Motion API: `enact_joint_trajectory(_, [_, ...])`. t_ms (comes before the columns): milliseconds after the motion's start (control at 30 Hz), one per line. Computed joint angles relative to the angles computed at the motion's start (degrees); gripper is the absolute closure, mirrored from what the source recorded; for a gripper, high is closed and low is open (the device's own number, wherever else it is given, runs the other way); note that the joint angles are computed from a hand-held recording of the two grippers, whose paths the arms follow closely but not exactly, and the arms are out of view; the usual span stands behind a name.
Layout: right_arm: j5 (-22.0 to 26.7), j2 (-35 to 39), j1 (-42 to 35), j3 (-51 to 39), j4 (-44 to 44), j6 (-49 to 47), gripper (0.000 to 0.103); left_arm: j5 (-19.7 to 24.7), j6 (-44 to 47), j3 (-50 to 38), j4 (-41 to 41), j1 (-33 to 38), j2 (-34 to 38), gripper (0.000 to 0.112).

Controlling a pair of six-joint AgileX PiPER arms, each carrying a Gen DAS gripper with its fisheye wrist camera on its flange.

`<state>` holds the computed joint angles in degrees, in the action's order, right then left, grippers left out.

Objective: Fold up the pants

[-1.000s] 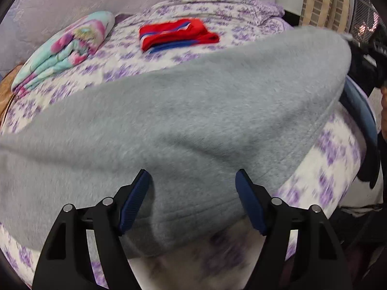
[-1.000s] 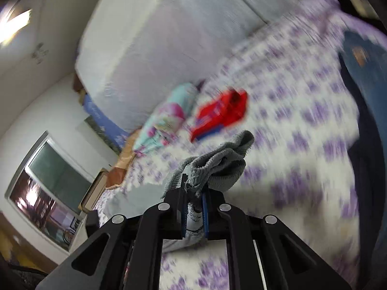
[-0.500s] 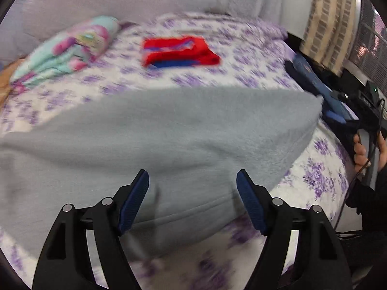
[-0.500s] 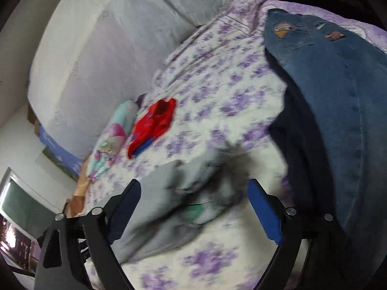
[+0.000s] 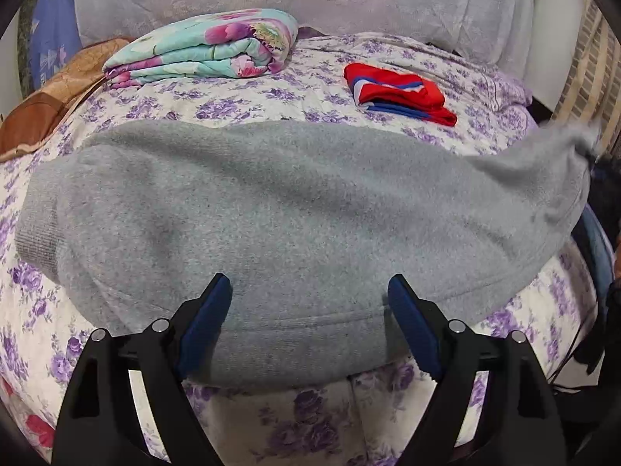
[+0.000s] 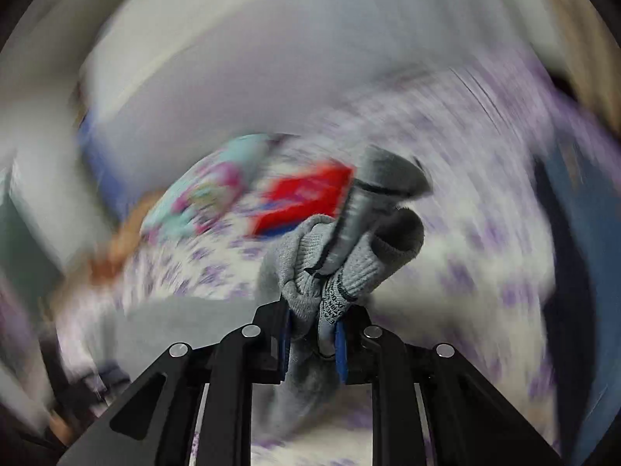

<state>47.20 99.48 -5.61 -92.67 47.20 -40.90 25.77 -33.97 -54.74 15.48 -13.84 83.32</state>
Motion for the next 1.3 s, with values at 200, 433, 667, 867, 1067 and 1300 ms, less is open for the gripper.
enact_joint_trajectory(200, [1.4, 8.0, 33.5, -9.4, -33.4, 13.0, 0.076, -1.2, -6.7, 4.6, 3.9, 1.2, -7.0, 0.031])
enact_joint_trajectory(433, [-4.9, 7.7, 35.9, -1.2, -28.3, 3.5, 0.047, -0.3, -2.7, 9.2, -0.3, 4.1, -12.1, 0.030])
enact_joint_trajectory(667, [5.2, 7.9, 26.3, -10.4, -18.3, 1.6, 0.090, -1.7, 6.8, 12.4, -12.1, 10.5, -15.8, 0.030])
enact_joint_trajectory(867, [7.8, 17.6, 29.2, -14.4, -25.2, 12.2, 0.087, 0.7, 36.1, 16.3, -45.3, 26.7, -16.1, 0.030])
enact_joint_trajectory(1067, [-0.4, 5.5, 23.8, 0.5, -8.0, -2.2, 0.050, 8.2, 62.8, 11.2, -79.7, 38.6, -2.5, 0.029])
enact_joint_trajectory(1300, [-2.9, -0.7, 20.0, 11.3, -6.1, -6.2, 0.075, 3.1, 74.5, 8.8, -99.8, 37.6, 4.3, 0.075])
